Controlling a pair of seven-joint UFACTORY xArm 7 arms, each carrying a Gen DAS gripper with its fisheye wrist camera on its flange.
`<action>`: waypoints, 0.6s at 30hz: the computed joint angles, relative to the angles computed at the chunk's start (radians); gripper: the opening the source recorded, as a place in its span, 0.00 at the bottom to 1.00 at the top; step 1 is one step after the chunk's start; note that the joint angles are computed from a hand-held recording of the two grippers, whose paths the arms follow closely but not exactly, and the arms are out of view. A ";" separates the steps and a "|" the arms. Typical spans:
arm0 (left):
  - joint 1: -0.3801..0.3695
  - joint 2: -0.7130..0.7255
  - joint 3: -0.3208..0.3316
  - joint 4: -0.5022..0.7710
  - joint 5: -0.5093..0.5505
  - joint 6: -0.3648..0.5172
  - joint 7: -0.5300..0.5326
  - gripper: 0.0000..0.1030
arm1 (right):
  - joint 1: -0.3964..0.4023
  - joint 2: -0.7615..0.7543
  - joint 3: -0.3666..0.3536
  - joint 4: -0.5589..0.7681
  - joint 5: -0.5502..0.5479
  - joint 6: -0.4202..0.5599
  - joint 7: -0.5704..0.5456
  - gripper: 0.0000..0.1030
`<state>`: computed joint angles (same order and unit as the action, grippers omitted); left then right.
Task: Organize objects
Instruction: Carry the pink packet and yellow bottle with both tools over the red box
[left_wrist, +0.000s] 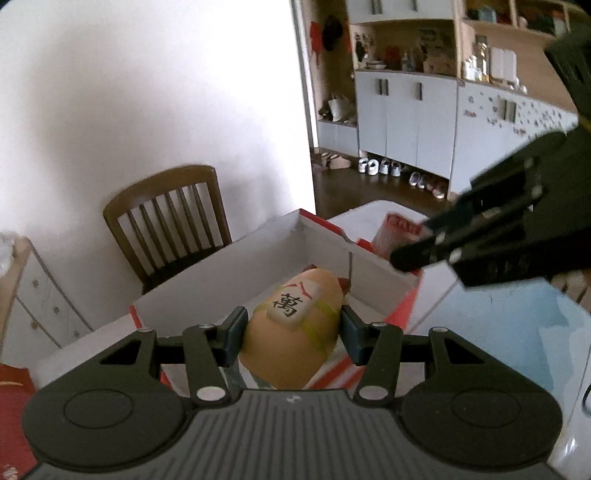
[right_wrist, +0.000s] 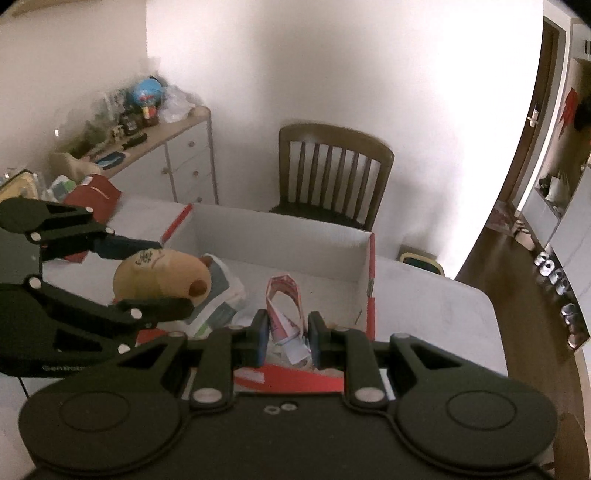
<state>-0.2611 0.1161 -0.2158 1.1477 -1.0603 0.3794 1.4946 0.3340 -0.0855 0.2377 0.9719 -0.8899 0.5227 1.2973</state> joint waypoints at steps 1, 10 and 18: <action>-0.002 0.027 0.001 0.026 0.013 -0.002 -0.014 0.51 | -0.002 0.019 -0.002 0.015 0.000 0.002 -0.006 0.21; 0.001 0.240 -0.029 0.222 0.258 -0.050 -0.240 0.51 | 0.040 0.179 -0.074 0.133 0.042 0.008 -0.042 0.20; -0.045 0.394 0.027 0.371 0.529 -0.017 -0.535 0.51 | 0.068 0.274 -0.130 0.199 0.143 0.024 -0.114 0.20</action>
